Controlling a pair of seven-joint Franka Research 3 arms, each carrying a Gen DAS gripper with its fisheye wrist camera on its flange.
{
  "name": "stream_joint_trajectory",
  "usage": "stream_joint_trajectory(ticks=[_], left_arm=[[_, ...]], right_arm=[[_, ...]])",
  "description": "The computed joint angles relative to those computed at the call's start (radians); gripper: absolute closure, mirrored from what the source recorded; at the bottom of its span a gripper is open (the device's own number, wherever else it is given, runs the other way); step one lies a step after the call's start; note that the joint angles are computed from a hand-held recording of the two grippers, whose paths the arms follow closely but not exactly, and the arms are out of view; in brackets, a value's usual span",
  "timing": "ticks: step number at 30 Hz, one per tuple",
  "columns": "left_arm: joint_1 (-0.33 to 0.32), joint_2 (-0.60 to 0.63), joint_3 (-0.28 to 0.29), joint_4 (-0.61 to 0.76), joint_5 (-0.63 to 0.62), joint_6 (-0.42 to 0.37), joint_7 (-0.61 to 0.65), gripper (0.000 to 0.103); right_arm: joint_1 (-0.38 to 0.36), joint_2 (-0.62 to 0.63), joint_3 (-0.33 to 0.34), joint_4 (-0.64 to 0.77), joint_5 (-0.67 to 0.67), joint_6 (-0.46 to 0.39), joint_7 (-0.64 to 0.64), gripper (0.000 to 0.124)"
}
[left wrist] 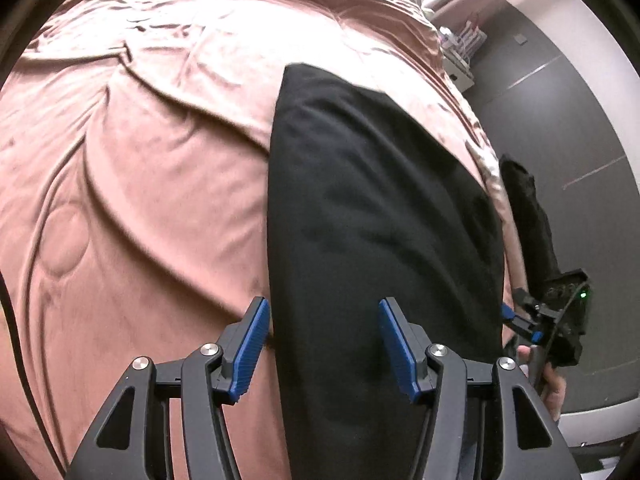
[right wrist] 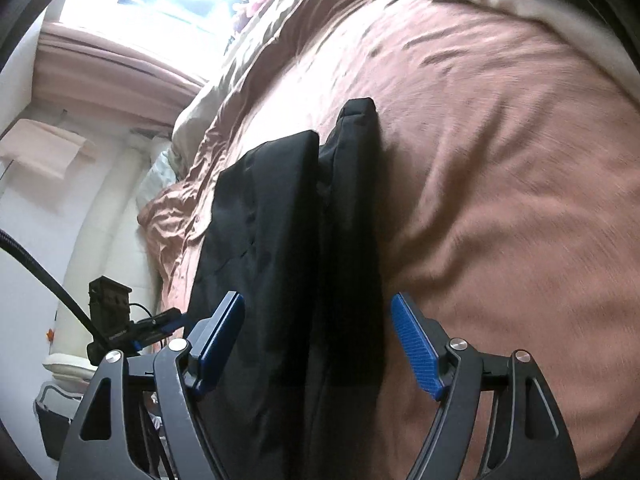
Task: Fold large clothes
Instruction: 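Close both tools on the folded jacket's end and lift it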
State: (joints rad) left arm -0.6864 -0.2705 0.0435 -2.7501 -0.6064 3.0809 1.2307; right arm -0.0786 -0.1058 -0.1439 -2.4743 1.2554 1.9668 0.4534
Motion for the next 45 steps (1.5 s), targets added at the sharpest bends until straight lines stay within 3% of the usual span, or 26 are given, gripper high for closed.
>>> stream_joint_trajectory(ticks=[2, 7, 13, 17, 26, 28, 30, 32, 34, 37, 42, 45], left_arm=[[-0.070, 0.030, 0.084, 0.028, -0.074, 0.019, 0.088, 0.044], [-0.204, 0.099, 0.232, 0.118, -0.367, 0.012, 0.402, 0.044], [-0.194, 0.173, 0.251, 0.214, -0.605, -0.040, 0.666, 0.044], [-0.140, 0.221, 0.221, 0.265, -0.651, -0.061, 0.710, 0.044], [-0.023, 0.277, 0.119, 0.311, -0.517, -0.053, 0.600, 0.045], [-0.002, 0.281, 0.093, 0.317, -0.487, -0.047, 0.583, 0.045], [0.019, 0.275, 0.068, 0.302, -0.399, -0.035, 0.514, 0.044], [0.044, 0.276, 0.047, 0.289, -0.315, -0.027, 0.440, 0.044], [0.073, 0.284, 0.027, 0.294, -0.334, -0.053, 0.441, 0.036], [0.110, 0.295, -0.009, 0.300, -0.376, -0.062, 0.453, 0.035], [0.162, 0.257, -0.072, 0.279, -0.316, -0.049, 0.381, 0.066], [0.200, 0.205, -0.124, 0.244, -0.228, -0.026, 0.293, 0.075]], right_arm=[[0.012, 0.051, 0.014, 0.049, 0.005, 0.007, 0.016, 0.049], [0.019, 0.154, 0.042, 0.155, 0.012, 0.003, 0.045, 0.049], [-0.011, 0.268, 0.065, 0.267, 0.027, -0.113, 0.082, 0.049], [-0.033, 0.343, 0.091, 0.339, 0.036, -0.203, 0.099, 0.049], [-0.035, 0.407, 0.129, 0.414, 0.024, -0.211, 0.105, 0.050], [-0.035, 0.411, 0.132, 0.418, 0.026, -0.189, 0.111, 0.060], [-0.035, 0.412, 0.134, 0.414, 0.024, -0.171, 0.118, 0.085], [-0.042, 0.415, 0.137, 0.408, 0.030, -0.186, 0.127, 0.095], [-0.046, 0.394, 0.136, 0.385, 0.038, -0.184, 0.114, 0.101], [-0.041, 0.342, 0.131, 0.343, 0.054, -0.169, 0.096, 0.108], [-0.027, 0.261, 0.111, 0.282, 0.072, -0.165, 0.061, 0.110], [-0.013, 0.190, 0.097, 0.232, 0.072, -0.156, 0.041, 0.111]])
